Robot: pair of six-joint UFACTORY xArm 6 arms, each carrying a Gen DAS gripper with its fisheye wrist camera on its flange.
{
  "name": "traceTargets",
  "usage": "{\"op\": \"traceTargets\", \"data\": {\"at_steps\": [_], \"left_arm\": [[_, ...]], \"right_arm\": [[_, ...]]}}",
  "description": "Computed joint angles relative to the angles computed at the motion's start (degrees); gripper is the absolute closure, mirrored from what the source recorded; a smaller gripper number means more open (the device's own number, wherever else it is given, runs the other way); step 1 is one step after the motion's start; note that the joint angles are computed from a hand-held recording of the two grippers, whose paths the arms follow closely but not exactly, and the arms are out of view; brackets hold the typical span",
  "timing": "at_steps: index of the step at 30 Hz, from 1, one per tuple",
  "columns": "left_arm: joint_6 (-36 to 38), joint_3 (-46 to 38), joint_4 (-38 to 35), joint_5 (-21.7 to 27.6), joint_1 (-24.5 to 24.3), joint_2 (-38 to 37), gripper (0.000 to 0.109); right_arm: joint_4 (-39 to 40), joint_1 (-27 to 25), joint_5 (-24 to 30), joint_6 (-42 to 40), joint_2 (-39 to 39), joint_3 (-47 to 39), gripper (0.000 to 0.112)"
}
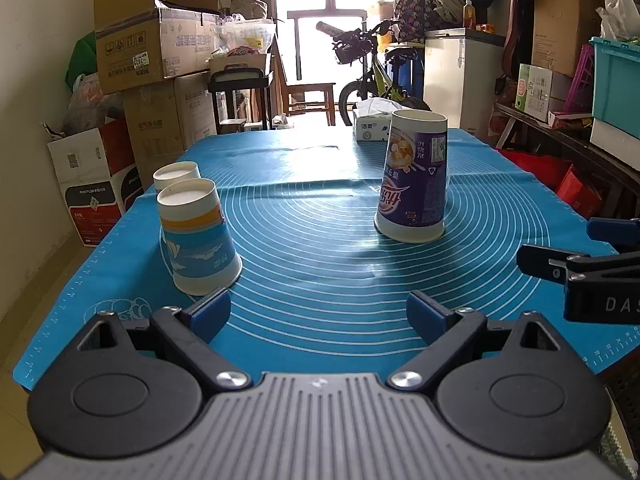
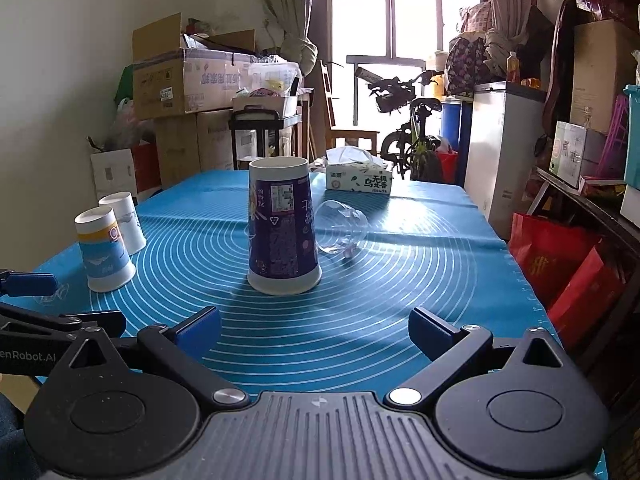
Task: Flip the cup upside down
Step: 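Open the right gripper and withdraw it from the upside-down cup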
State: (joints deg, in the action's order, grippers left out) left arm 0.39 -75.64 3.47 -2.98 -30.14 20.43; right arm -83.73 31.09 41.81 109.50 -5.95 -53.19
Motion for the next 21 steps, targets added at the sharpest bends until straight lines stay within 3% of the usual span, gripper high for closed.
{"op": "traceTargets", "data": {"at_steps": [5, 8, 21], "left_arm": [[0.08, 0.09, -0.15, -0.08, 0.01, 0.01, 0.015], [6.51, 0.05, -7.33, 0.16, -0.88, 0.01, 0.015], [5.65, 0.26, -6.20, -0.13, -0.63, -0.04, 0.015]], "right_arm": [[-0.13, 0.18, 0.44, 0.08, -0.22, 0.14, 0.011], [-0.06, 0.44, 0.83, -0.16, -0.24, 0.06, 0.011], [0.48, 0.79, 1.52, -0.59, -0.12, -0.17, 0.011]]}}
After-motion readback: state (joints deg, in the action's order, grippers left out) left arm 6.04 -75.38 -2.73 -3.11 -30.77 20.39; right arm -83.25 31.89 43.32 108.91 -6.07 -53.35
